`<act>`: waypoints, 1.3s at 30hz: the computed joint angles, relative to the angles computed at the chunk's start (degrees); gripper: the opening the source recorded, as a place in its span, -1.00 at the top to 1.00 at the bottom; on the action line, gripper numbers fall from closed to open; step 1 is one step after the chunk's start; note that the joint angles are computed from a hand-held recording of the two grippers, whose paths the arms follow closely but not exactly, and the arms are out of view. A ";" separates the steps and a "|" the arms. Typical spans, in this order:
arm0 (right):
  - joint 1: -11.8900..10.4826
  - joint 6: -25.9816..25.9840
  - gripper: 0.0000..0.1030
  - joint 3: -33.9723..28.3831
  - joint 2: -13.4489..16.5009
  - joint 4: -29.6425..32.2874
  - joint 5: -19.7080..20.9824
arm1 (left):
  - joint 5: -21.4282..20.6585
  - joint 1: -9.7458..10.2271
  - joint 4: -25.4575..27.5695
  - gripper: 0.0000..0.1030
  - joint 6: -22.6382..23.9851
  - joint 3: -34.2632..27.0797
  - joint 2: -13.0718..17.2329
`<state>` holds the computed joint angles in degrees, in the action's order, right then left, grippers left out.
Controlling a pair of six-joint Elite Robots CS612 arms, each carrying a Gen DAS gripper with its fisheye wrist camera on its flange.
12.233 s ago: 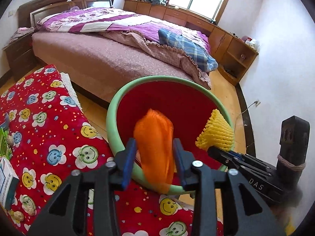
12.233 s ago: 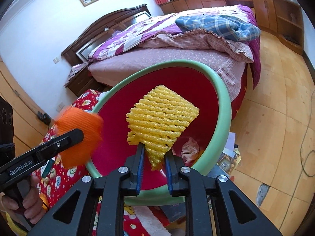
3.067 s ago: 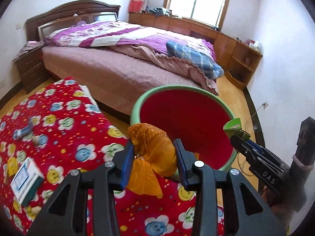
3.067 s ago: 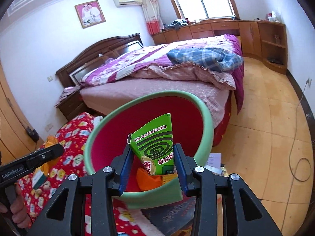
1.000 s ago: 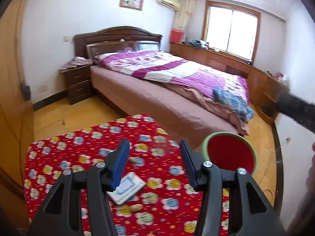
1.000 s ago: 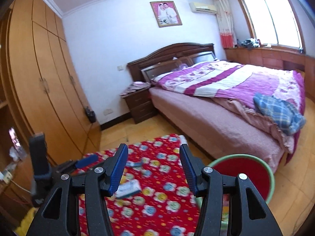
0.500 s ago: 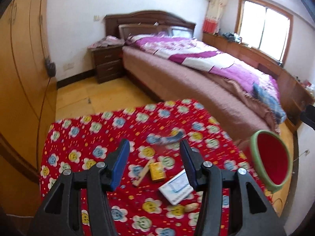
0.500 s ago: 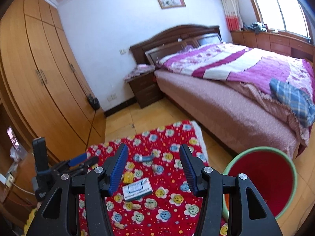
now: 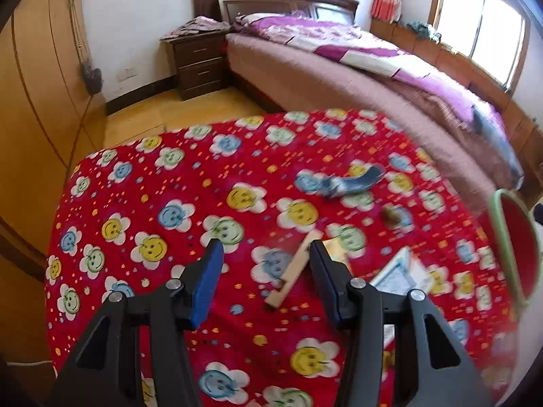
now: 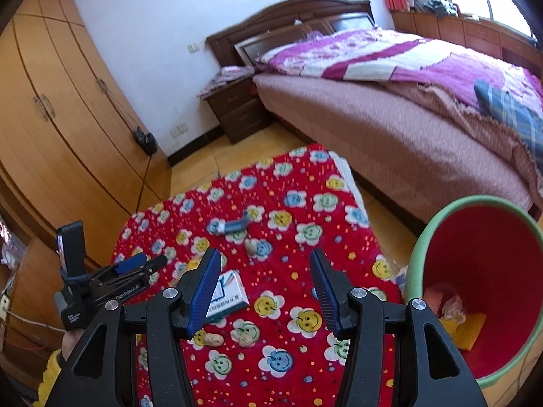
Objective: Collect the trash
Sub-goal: 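Move both tools back over the bedspread toward the wooden stick and white box, then grasp the wooden stick with the left tool while the right tool grasps the white medicine box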
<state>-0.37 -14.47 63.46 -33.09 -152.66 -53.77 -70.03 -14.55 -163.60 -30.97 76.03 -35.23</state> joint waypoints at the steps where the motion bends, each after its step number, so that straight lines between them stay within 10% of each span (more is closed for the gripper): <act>1: 0.15 -0.22 -0.08 -0.40 0.33 0.79 -0.24 | 0.12 0.03 0.58 -0.03 -0.11 -0.21 0.23; 14: 1.19 -1.23 -0.08 -3.56 2.71 6.52 -1.83 | -4.46 0.80 0.01 -0.02 1.42 -1.54 2.27; 23: 1.78 -2.38 -0.08 -4.58 3.50 9.12 -2.65 | -4.76 0.23 -0.56 0.66 4.85 -2.03 3.03; 33: 2.67 -6.26 -0.09 -2.99 3.25 9.92 -2.38 | -2.99 1.01 -4.29 0.80 -2.96 1.31 1.61; 39: 4.06 -10.90 -0.55 -0.19 2.62 6.48 -3.31 | 1.23 1.15 -5.57 0.80 -8.17 3.80 0.60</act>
